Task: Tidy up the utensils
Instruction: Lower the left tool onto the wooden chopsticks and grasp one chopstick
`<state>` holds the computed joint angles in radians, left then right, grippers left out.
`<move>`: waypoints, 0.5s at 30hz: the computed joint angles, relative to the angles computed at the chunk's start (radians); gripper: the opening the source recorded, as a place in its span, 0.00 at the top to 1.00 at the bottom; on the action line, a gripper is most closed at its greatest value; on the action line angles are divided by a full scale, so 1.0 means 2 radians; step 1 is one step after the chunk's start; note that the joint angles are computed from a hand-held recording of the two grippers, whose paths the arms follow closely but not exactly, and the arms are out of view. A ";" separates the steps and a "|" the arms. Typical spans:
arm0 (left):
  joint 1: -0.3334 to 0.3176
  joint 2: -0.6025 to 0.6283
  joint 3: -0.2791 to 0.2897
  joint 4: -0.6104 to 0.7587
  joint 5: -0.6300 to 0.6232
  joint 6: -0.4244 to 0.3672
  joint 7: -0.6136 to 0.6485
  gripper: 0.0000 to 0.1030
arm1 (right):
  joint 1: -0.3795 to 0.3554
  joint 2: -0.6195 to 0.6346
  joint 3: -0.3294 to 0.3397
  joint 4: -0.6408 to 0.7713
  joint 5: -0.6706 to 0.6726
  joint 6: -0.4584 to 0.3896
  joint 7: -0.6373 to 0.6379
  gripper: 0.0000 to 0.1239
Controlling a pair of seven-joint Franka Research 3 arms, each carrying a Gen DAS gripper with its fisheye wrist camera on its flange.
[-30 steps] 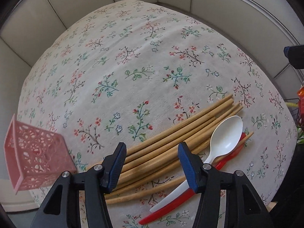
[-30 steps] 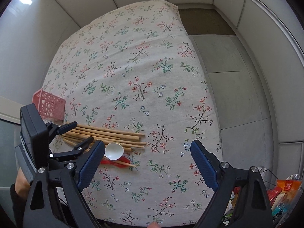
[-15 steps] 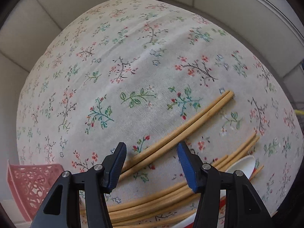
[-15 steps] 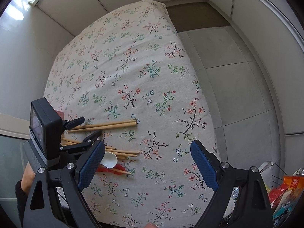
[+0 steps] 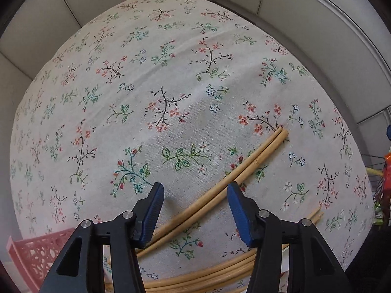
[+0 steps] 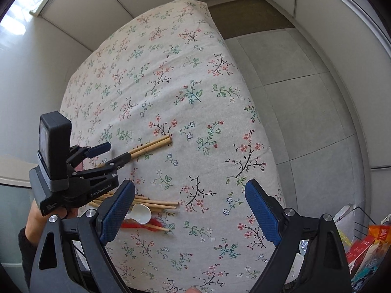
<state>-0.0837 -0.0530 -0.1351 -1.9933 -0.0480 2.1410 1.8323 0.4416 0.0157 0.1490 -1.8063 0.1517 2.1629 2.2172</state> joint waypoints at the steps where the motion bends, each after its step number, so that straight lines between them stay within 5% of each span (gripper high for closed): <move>1: 0.001 0.003 0.001 0.005 -0.001 -0.003 0.001 0.47 | 0.000 0.000 0.000 -0.001 0.001 0.000 -0.001 0.25; 11: 0.004 0.033 -0.005 0.035 0.029 -0.019 0.031 0.47 | 0.000 0.003 -0.001 0.002 0.015 0.004 -0.006 0.25; 15: 0.003 0.053 -0.008 0.053 0.016 -0.005 -0.004 0.52 | -0.001 0.007 -0.002 0.005 0.012 0.001 -0.002 0.25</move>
